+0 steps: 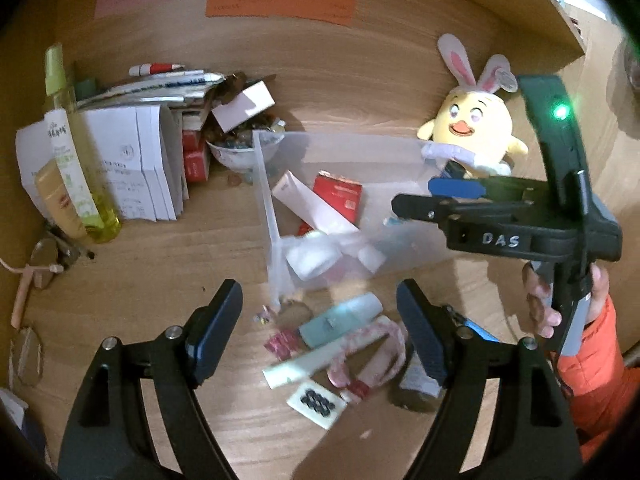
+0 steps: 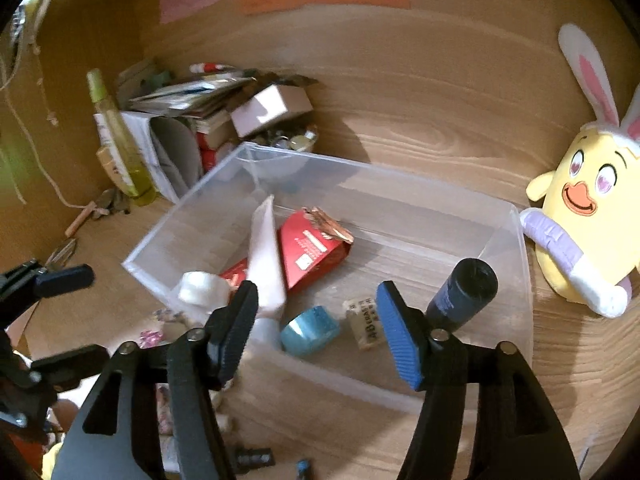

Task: Organize objects
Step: 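Withdraw both grippers from the box and move the right gripper toward the green bottle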

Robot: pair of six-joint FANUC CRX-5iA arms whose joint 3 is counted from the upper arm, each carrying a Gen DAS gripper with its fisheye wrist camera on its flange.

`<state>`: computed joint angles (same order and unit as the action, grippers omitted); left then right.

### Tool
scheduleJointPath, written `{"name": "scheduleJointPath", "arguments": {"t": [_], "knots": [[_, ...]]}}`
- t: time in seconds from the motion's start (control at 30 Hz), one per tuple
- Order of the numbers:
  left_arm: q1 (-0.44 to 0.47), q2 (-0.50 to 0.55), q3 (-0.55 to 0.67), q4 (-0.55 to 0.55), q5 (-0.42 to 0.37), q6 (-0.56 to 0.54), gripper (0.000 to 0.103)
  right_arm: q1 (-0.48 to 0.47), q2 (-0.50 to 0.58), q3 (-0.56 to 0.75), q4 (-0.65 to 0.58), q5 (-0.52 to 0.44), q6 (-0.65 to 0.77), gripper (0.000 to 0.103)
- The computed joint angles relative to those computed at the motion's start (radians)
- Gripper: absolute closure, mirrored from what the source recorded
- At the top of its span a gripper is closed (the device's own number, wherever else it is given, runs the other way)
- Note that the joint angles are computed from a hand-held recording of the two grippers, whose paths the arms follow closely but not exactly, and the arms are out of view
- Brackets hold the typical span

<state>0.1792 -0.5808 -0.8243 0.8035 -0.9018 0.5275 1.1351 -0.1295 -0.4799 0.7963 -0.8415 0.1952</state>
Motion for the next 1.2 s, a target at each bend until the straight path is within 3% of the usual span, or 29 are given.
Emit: {"name": "scheduleJointPath", "arguments": {"t": [0.13,0.3,0.47,1.03,1.2], "knots": [[0.029,-0.041,-0.022,-0.016,-0.021,-0.012,0.022,0.048,-0.038,-0.037,0.058,-0.018,-0.056,0.030],[0.083,-0.102,-0.055,-0.025,-0.042,-0.026,0.012,0.118,-0.080,-0.073,0.089,-0.061,-0.087,0.022],[0.144,-0.136,-0.073,-0.038,-0.091,-0.021,0.012,0.177,-0.129,-0.116,0.073,-0.068,-0.126,0.022],[0.189,-0.154,-0.115,-0.128,-0.153,-0.014,0.012,0.304,-0.132,-0.166,0.052,-0.128,-0.213,0.021],[0.178,-0.154,-0.114,-0.163,-0.144,-0.006,0.022,0.311,-0.119,-0.169,0.046,-0.078,-0.211,0.021]]}}
